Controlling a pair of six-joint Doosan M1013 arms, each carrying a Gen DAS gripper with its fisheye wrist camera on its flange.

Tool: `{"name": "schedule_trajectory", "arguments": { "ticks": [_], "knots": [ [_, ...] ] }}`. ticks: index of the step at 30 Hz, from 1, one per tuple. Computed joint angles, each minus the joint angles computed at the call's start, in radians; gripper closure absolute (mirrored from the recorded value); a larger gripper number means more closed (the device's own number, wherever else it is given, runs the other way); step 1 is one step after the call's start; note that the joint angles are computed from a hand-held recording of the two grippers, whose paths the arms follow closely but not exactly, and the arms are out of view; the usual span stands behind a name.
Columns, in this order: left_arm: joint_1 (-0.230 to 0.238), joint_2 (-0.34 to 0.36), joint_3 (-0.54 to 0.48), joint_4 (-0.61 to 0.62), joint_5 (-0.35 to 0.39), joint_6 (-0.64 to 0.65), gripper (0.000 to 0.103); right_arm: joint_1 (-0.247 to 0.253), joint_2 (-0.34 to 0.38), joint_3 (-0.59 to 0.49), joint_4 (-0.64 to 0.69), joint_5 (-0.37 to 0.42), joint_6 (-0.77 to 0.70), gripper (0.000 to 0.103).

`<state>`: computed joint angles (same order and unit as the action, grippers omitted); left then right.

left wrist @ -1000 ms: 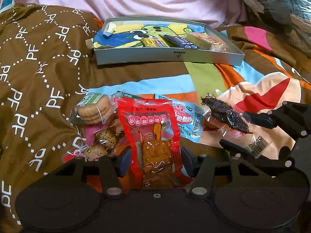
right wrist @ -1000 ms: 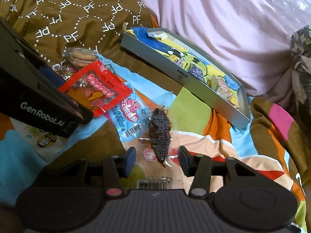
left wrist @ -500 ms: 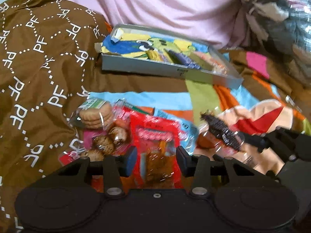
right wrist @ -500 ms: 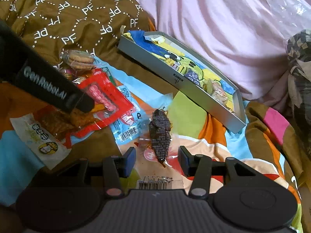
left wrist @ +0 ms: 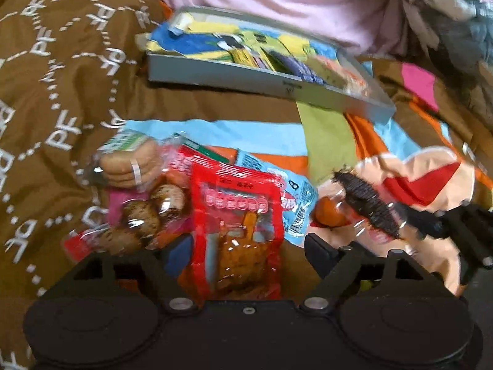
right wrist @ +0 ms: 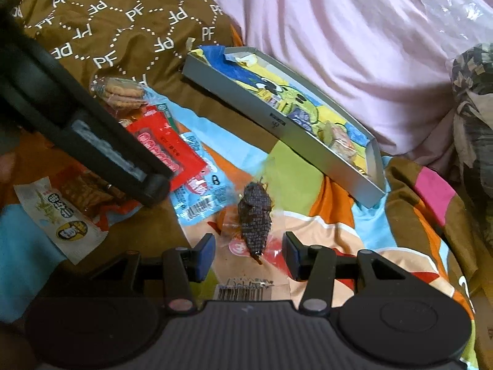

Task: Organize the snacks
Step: 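Lift the red pack with the left tool while the right tool holds the brown stick, then carry both snacks over the grey tray and open both tools to release them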

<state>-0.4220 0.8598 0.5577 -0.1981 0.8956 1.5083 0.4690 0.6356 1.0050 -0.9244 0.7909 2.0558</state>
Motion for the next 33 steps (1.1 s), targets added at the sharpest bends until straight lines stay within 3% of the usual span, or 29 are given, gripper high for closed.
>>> {"name": "schedule_trajectory", "arguments": {
  "ticks": [4,5,10,15,33],
  "knots": [
    [-0.020,0.027,-0.050,0.091,0.037,0.012,0.027,-0.003,-0.003,0.003,-0.008,0.008,0.016,0.051],
    [-0.024,0.031,-0.058,0.109,0.044,0.007,0.034,-0.004,-0.002,0.001,-0.004,0.011,0.014,0.051],
    [-0.026,0.027,-0.051,0.129,0.039,0.019,0.036,-0.003,0.001,-0.005,0.004,0.014,0.001,0.051],
    [-0.032,0.004,-0.016,0.143,0.007,0.018,0.041,0.000,0.000,0.001,-0.021,0.016,0.001,0.052],
    [-0.022,-0.064,0.096,0.089,-0.143,-0.082,0.043,0.011,-0.021,0.052,-0.194,-0.024,0.118,0.052]
  ]
}}
